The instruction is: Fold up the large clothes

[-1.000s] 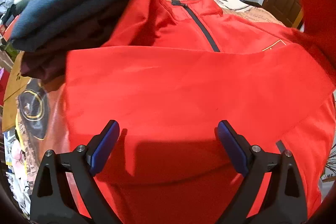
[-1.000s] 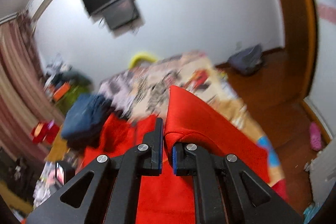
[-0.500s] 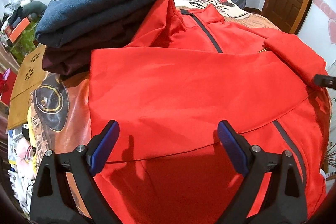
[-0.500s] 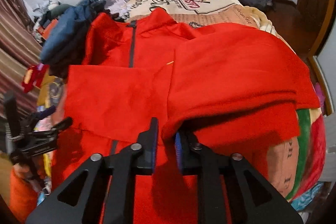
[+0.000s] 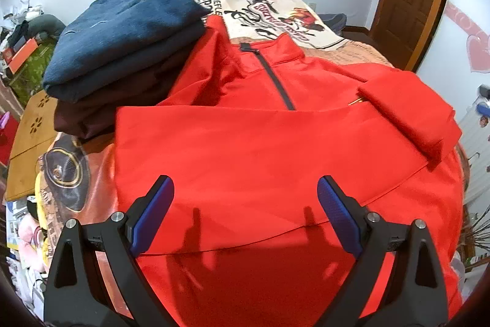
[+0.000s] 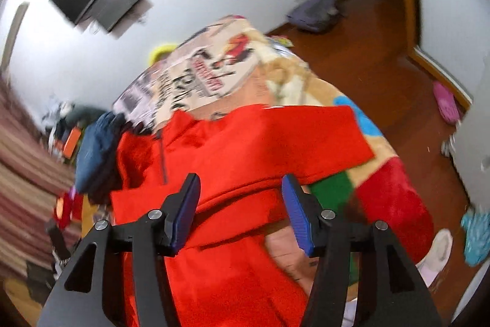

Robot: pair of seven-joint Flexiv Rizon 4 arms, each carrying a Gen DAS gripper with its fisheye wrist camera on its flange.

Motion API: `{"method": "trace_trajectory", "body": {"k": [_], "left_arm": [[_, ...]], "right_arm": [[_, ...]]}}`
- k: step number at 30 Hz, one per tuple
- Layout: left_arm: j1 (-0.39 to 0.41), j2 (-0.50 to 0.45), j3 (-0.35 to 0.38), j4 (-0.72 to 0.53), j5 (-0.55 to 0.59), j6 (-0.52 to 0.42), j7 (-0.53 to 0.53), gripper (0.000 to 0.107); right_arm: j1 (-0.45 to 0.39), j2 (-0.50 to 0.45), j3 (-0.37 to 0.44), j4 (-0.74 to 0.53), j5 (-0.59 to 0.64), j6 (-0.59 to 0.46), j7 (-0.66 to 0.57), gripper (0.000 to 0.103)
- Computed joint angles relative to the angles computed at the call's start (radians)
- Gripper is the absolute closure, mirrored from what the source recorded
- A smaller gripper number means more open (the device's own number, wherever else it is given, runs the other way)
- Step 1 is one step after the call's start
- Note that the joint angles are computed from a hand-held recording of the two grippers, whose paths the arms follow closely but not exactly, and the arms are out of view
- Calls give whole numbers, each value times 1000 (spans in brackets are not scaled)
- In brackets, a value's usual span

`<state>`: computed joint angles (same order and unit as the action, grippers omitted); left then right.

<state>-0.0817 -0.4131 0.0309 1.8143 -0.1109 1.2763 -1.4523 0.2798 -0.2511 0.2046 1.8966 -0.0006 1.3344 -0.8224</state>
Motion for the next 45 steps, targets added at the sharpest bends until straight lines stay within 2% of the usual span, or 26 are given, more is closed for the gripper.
{"method": "trace_trajectory", "body": {"k": [4, 9, 11, 13, 16, 18, 19, 22, 25, 27, 30, 36, 41, 45], "left_arm": [[9, -2, -26, -3, -28, -4, 20, 12], [15, -11, -41, -10, -60, -11, 40, 12], [14, -14, -39, -12, -64, -10, 40, 12], [14, -20, -37, -15, -67, -11, 37, 12], [8, -30, -24, -25, -62, -19, 23, 12], [8, -34, -18, -27, -57, -24, 15, 12], [7, -36, -15, -29, -53, -28, 11, 12], [7, -29, -8, -21, -41, -20, 5, 12], [12, -13, -10, -2, -37, 7, 7, 12], [11, -2, -7, 5, -33, 20, 5, 12], [19, 22, -12, 31, -37, 52, 14, 12], [51, 85, -34, 105, -67, 129, 66, 12], [105, 151, -68, 196, -149, 198, 131, 12], [152, 196, -98, 270, -245, 232, 204, 12]], "right_arm": [[-52, -77, 41, -37, 127, -14, -12, 51], [-94, -151, 65, -87, 204, -41, -17, 51], [-93, -176, 59, -98, 214, -19, -11, 51], [-54, -187, 9, -83, 166, 33, 19, 52], [21, -203, -96, -70, 40, 30, 125, 73], [31, -203, -118, -67, -12, 42, 161, 83], [21, -198, -114, -61, -27, 47, 164, 94], [-9, -182, -82, -57, -36, 108, 160, 96], [76, -131, -170, -32, -144, 170, 213, 96], [88, -114, -171, -38, -197, 188, 206, 96], [74, -100, -102, -87, -227, 202, 144, 96], [42, -142, 106, -283, -177, 117, -96, 96], [80, -232, 246, -478, -114, -20, -318, 96], [136, -317, 298, -593, -68, -146, -433, 97]]}}
